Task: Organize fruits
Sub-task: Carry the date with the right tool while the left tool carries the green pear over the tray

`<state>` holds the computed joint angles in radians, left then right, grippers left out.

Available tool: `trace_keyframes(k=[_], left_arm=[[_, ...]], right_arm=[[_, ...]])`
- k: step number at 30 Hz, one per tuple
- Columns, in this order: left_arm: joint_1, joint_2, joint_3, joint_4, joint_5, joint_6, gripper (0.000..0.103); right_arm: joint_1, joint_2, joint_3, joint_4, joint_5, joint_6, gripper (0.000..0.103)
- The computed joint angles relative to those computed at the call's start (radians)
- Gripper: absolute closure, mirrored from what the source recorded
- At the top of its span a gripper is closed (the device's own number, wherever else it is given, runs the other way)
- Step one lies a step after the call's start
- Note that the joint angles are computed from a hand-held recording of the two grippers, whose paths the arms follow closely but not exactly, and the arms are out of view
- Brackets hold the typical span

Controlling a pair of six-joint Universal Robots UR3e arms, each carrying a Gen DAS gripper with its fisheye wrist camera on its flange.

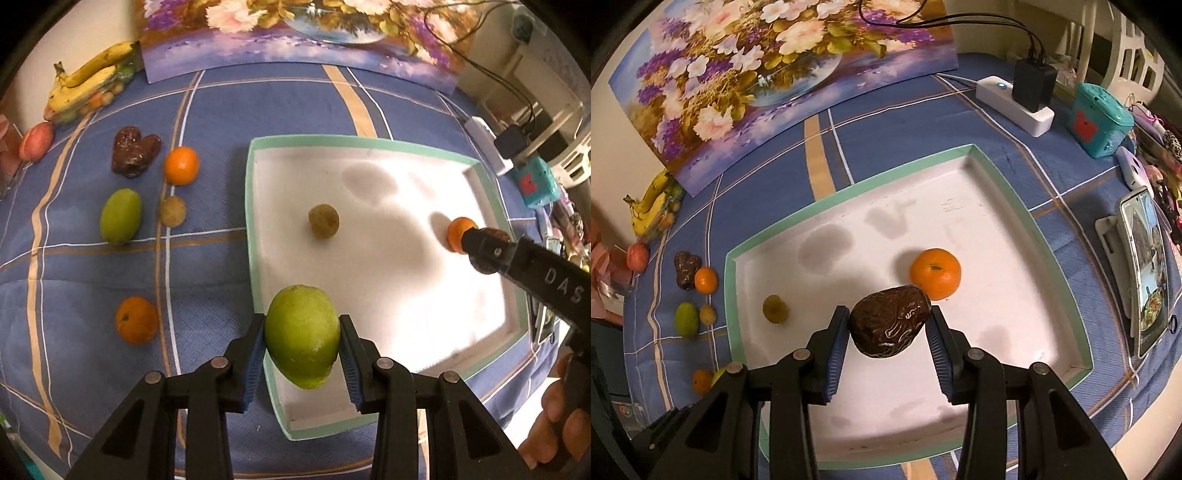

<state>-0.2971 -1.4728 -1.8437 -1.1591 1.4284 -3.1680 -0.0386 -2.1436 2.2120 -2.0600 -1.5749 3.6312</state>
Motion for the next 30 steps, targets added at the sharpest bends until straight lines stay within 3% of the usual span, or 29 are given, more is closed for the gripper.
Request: trace_keyframes(k=[17,30], left_arm=[[-0.054,-0.057,-0.013,0.02,0.021,-0.014,0.063],[-0.134,-0.152,0.011,0.11,0.064,-0.066,0.062]], right_arm=[[0.001,0.073,0.026,-0.011,0.014,-0.014,0.059],[0.037,0.164,0.038,-0.045,-0.016,-0.014,0.059]])
